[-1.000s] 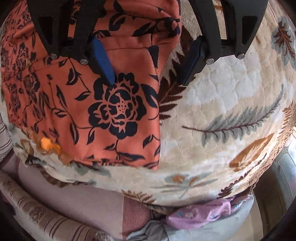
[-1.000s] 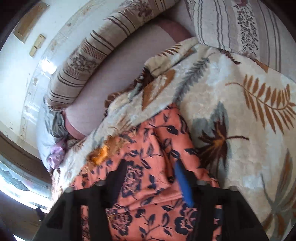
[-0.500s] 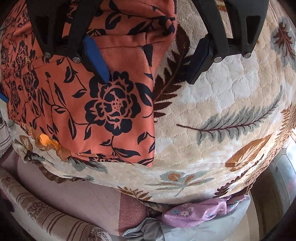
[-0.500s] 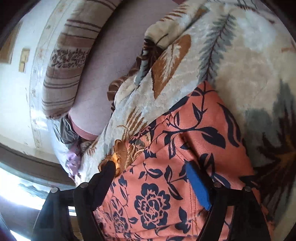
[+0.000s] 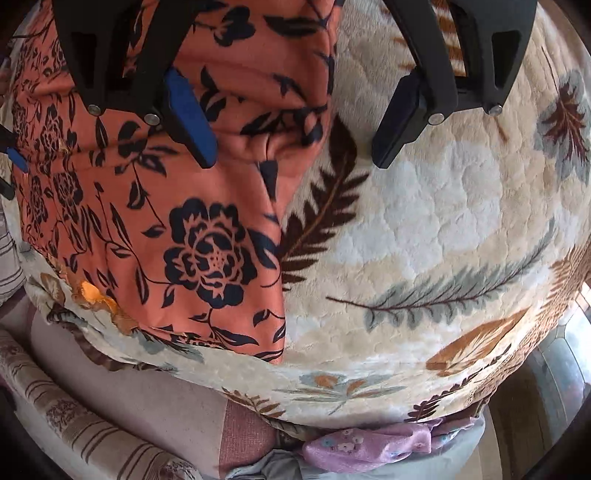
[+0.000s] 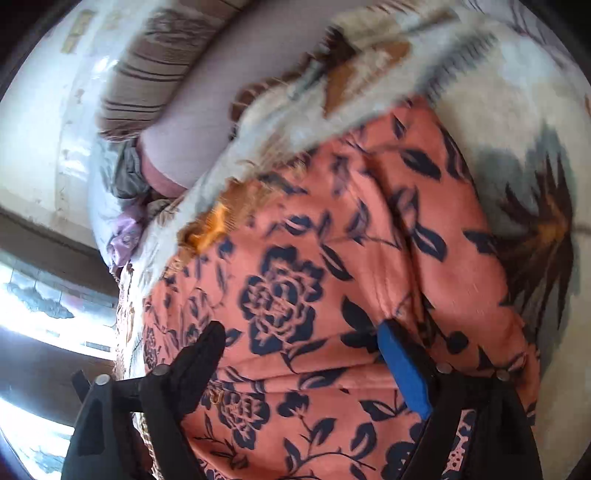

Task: Fold small clothes

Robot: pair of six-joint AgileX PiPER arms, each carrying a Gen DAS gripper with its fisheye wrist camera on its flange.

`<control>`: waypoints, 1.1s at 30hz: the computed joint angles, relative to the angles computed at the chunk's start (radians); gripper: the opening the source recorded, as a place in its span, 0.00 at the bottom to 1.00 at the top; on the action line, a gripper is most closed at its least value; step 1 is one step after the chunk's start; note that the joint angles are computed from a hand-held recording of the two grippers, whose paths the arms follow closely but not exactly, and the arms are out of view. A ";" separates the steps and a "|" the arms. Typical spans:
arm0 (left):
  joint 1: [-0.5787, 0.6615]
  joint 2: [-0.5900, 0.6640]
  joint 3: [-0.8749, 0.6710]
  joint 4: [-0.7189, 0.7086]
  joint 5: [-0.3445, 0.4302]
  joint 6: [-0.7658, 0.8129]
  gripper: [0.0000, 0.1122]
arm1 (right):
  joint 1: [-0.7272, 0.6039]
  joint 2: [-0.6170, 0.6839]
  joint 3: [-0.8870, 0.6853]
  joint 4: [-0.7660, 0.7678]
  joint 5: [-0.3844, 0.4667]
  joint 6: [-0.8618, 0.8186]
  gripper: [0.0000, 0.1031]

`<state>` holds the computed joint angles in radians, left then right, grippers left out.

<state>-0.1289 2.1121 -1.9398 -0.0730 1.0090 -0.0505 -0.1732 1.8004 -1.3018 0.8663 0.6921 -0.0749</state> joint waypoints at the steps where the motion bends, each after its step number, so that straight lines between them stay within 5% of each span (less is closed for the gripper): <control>1: 0.017 -0.065 0.089 -0.030 -0.039 0.022 0.77 | -0.003 -0.040 0.027 0.008 -0.001 0.006 0.77; 4: 0.089 -0.268 0.358 -0.138 -0.145 0.097 0.77 | 0.029 -0.212 0.100 -0.108 -0.019 0.076 0.78; 10: 0.259 -0.565 0.721 -0.308 -0.168 0.260 0.77 | 0.025 -0.602 0.405 -0.157 0.059 0.123 0.79; 13: 0.305 -0.690 0.842 -0.321 -0.180 0.309 0.77 | 0.065 -0.814 0.516 -0.285 0.094 0.275 0.79; 17: 0.334 -0.792 0.933 -0.366 -0.170 0.364 0.77 | 0.289 -1.012 0.569 -0.591 0.087 0.632 0.79; 21: 0.295 -0.832 0.965 -0.374 -0.142 0.360 0.77 | 0.563 -1.059 0.571 -0.874 0.093 0.973 0.80; 33: 0.228 -0.925 1.010 -0.312 -0.090 0.304 0.77 | 0.818 -1.168 0.624 -1.095 0.139 1.303 0.80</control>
<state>0.0990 1.1869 -0.9294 -0.3848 0.9189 0.2532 0.6446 0.6328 -0.6779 -0.2282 0.8313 1.2280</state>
